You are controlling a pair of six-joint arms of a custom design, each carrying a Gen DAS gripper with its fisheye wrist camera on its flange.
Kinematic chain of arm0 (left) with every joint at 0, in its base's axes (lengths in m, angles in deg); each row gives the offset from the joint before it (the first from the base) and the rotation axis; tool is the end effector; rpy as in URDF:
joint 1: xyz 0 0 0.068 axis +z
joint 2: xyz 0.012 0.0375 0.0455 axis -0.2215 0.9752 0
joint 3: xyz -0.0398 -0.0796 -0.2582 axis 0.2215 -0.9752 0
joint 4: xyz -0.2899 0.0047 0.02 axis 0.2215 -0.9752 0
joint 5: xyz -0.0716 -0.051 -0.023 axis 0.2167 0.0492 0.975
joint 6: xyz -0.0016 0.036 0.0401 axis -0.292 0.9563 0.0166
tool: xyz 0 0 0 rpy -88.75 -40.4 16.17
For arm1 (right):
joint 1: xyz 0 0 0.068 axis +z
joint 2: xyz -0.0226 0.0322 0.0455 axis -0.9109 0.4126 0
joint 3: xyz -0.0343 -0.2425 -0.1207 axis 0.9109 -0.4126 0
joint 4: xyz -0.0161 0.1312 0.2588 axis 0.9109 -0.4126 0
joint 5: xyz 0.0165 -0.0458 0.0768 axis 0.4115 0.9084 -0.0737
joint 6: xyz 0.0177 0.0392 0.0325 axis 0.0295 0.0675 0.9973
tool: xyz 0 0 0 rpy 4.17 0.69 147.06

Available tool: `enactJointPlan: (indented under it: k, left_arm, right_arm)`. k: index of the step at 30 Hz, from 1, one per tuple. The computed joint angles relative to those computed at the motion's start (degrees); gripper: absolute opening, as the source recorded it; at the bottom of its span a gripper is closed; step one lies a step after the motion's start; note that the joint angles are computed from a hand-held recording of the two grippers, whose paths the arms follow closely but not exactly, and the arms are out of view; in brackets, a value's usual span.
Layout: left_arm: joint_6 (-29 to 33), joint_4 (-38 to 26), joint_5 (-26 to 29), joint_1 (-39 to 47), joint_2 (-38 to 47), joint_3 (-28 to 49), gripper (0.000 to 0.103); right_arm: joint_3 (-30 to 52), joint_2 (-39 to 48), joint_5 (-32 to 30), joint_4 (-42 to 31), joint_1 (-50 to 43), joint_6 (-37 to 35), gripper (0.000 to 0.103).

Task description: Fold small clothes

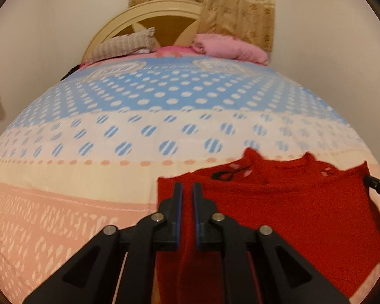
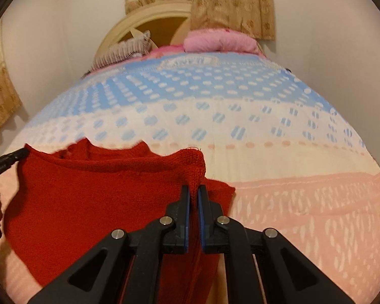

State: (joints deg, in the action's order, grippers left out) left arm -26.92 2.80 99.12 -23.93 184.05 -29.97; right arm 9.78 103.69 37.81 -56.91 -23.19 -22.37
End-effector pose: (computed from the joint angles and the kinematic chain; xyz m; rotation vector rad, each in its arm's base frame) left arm 0.3858 -0.0843 0.1174 0.5383 2.2678 -0.2846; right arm 0.2007 0.1539 0.1475 0.5184 2.3153 -0.1066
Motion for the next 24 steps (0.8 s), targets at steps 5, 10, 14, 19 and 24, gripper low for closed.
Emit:
enactJointPlan:
  k: [5,10,14,19,24]
  left_arm:
    - [-1.6,1.8,1.1,1.9,-2.8,-3.5,0.031]
    - [-0.8,4.7,5.3,5.4,-9.7,-10.8,0.058]
    - [2.4,6.4,8.0,8.0,-16.3,-18.6,0.069]
    - [4.2,7.8,9.4,9.0,-18.7,-24.0,0.073]
    - [4.3,8.6,3.1,7.3,-13.3,-23.0,0.074]
  right_arm:
    - [-1.7,3.5,-3.7,3.2,-1.7,2.1,0.011]
    - [-2.3,0.9,1.0,-3.0,2.5,8.3,0.043]
    - [-1.2,-2.4,5.5,-9.8,10.6,15.3,0.044]
    - [1.7,-0.1,8.7,-6.6,22.3,14.0,0.044]
    - [1.5,4.6,4.4,1.2,23.5,9.7,0.044]
